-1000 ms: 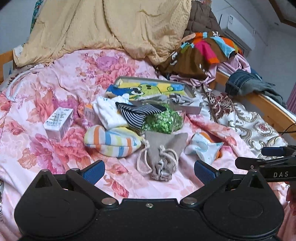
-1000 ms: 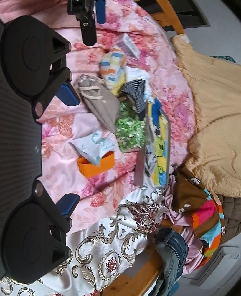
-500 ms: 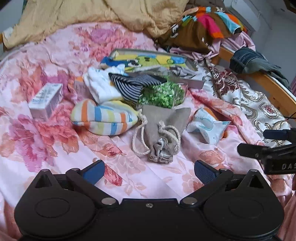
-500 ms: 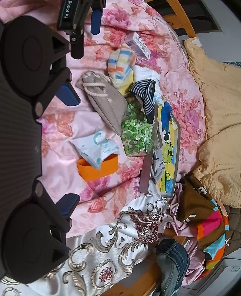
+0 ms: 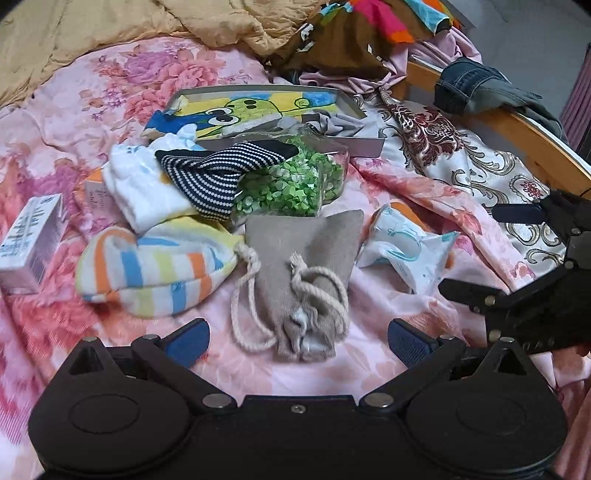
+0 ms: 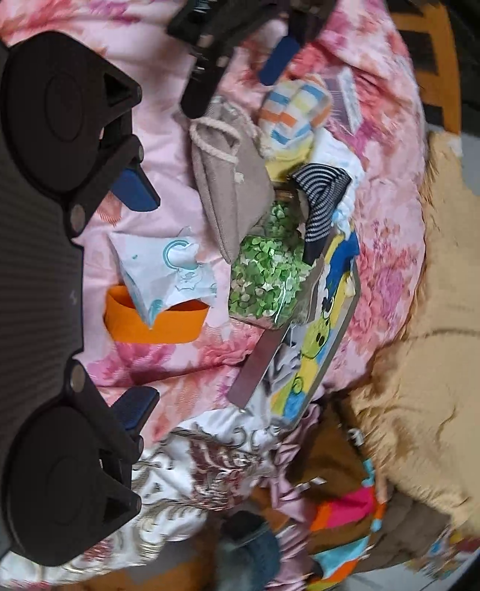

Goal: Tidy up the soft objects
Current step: 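Grasp the beige drawstring pouch with the left tool while the right tool grasps the white packet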

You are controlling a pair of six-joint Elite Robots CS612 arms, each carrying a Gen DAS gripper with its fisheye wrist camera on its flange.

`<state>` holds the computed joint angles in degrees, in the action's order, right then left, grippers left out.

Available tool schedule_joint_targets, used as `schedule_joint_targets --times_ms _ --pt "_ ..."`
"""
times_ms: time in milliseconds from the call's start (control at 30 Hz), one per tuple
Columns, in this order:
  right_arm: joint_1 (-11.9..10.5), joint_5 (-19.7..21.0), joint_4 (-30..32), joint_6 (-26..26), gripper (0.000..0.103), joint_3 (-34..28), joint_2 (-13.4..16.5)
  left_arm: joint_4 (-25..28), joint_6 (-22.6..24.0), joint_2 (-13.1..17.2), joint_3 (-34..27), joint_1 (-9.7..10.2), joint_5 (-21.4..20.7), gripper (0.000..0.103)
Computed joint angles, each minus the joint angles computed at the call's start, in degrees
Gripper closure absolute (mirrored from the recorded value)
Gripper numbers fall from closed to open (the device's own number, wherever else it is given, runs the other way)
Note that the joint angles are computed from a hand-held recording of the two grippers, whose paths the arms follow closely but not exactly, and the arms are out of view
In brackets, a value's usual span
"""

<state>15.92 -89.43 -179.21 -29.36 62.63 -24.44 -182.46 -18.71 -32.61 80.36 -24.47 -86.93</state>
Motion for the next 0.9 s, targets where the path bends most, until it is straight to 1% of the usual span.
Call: schedule_joint_targets --times_ms 133,300,400,500,633,767,833,900 --pt "0.08 0.94 0.06 -3.22 0.000 -1.14 0.99 0.65 -1.87 0.65 -0.70 0.30 -0.25 0.001" --pt "0.50 0.45 -1.10 -8.43 0.000 -2.96 2.65 1.10 -1.16 1.50 -1.90 0.56 -1.57 0.001" --pt "0.70 -0.38 -0.97 -10.94 0.001 -4.77 3.95 1.72 -0.68 2.24 -3.30 1.04 -3.95 0.001" --pt "0.70 -0.43 -0.63 -11.35 0.001 -6.47 5.04 1.85 -2.47 3.10 -4.72 1.50 -5.51 0.001" --pt "0.83 -1.09 -0.49 -11.89 0.005 -7.90 5.94 1.51 -4.59 4.48 -6.75 2.09 -8.13 0.004" --pt "0.87 -0.94 0.43 -12.27 0.008 -8.21 6.06 1.68 -4.65 5.45 -8.14 2.42 -10.38 0.008" --pt "0.90 -0.86 0.66 -12.63 0.010 -8.17 6.04 1.46 -3.99 5.77 -8.50 2.52 -11.39 0.014" --pt "0.99 -0.83 1.07 -12.93 0.012 -8.16 6.00 1.11 -3.27 5.88 -8.54 2.50 -11.53 0.018"
